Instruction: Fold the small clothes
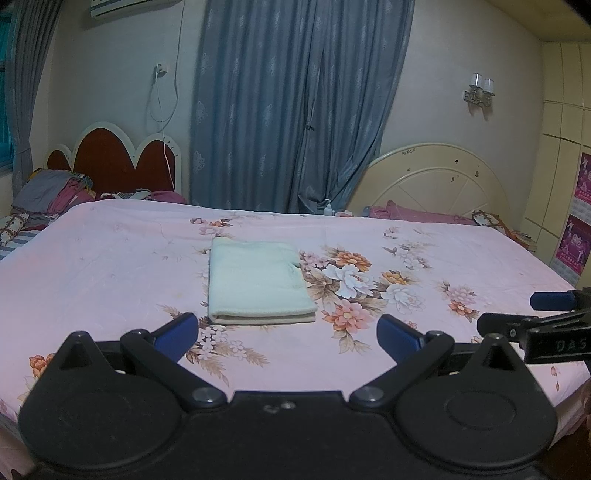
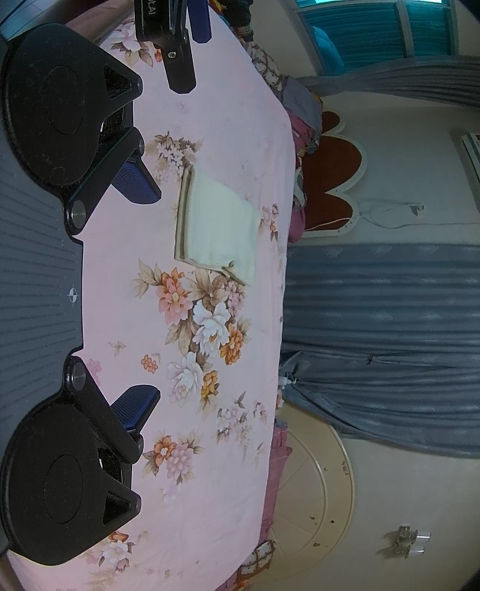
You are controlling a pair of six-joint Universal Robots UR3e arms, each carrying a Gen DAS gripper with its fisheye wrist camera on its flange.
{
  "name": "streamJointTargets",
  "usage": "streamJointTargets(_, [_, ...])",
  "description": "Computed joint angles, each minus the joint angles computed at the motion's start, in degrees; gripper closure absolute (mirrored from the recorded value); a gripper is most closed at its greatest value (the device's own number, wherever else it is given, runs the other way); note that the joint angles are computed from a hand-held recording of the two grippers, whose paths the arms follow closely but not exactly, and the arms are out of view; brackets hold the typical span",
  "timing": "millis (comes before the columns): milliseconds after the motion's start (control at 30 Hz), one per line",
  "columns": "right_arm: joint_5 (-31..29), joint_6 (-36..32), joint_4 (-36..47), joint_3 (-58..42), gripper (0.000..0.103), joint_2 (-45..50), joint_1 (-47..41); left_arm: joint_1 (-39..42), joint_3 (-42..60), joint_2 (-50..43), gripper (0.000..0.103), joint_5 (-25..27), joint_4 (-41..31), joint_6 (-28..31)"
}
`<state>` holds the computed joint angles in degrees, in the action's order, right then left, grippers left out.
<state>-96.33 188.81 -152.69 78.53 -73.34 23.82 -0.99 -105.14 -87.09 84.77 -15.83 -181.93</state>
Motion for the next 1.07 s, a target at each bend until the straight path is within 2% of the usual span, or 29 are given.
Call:
streamJointTargets(633, [0.88,-0.62,-0.17,0.70,0.000,-0.65,-0.88,-0.22,0.26,-0.21,0.001,0.24,0.00,0.03])
streamJointTargets(833, [1.29,-1.05,-0.66,0.97,0.000,-0.68,-1.27,-0.17,-1.00,-0.29,0.002,1.33,2.46,-0.59])
streamJointTargets(1067, [2.69,-2.08,-0.82,0.87,0.000,-0.56,-2.25,0.37,-0.96,0.06,0.002,0.48,1.20,-0.15])
